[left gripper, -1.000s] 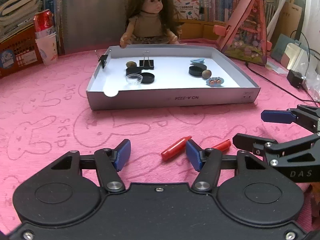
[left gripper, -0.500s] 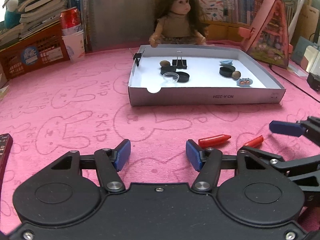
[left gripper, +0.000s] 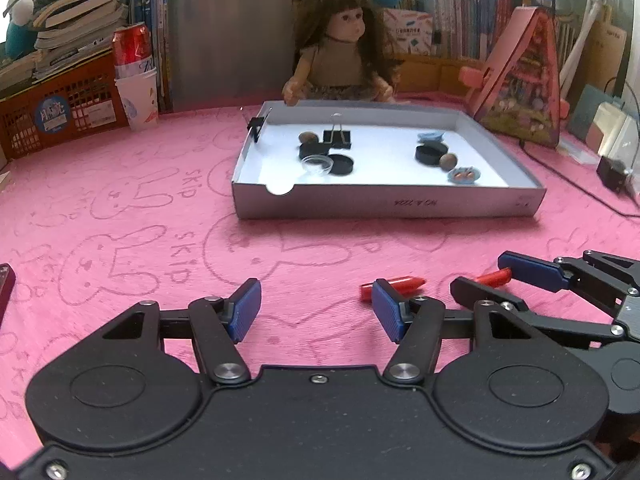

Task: Organize rigid objects
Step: 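Grasp one red crayon with the right gripper while the left gripper grasps the other red crayon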

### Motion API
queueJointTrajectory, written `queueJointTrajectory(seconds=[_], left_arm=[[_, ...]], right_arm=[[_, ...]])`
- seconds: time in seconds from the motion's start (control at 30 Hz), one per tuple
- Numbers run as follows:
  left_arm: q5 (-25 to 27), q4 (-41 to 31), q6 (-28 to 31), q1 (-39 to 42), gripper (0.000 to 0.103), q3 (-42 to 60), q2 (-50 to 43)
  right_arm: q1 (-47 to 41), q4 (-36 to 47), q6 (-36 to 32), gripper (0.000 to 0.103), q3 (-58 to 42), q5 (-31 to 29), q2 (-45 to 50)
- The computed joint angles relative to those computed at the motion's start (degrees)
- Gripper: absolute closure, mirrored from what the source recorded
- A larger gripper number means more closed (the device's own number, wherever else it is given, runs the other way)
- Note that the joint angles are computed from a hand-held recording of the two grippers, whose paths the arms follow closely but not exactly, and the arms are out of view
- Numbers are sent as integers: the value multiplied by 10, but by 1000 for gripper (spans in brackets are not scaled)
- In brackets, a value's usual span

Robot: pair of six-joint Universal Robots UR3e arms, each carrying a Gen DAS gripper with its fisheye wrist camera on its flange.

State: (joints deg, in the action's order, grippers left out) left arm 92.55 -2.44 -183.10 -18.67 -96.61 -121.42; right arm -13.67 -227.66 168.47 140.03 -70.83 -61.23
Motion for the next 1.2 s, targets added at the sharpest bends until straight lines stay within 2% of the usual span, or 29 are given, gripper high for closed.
queueJointTrajectory(seconds=[0.2, 0.47, 0.6, 0.9, 1.2], left_arm=[[17, 13, -40, -33, 41, 25, -27], [64, -15, -46, -73, 41, 106, -91], [90, -6, -45, -85, 41, 126, -112], [90, 8, -50, -82, 44, 126, -119], [80, 29, -44, -77, 58, 106, -111]], right_arm=[[-25, -28, -1, 54, 9, -11, 3], [-54, -49, 6, 54, 17, -19, 14], [-60, -52, 7, 54, 16, -16, 17], [-55, -45, 7, 54, 10, -14, 21], [-49, -35, 10, 53, 5, -8, 19]])
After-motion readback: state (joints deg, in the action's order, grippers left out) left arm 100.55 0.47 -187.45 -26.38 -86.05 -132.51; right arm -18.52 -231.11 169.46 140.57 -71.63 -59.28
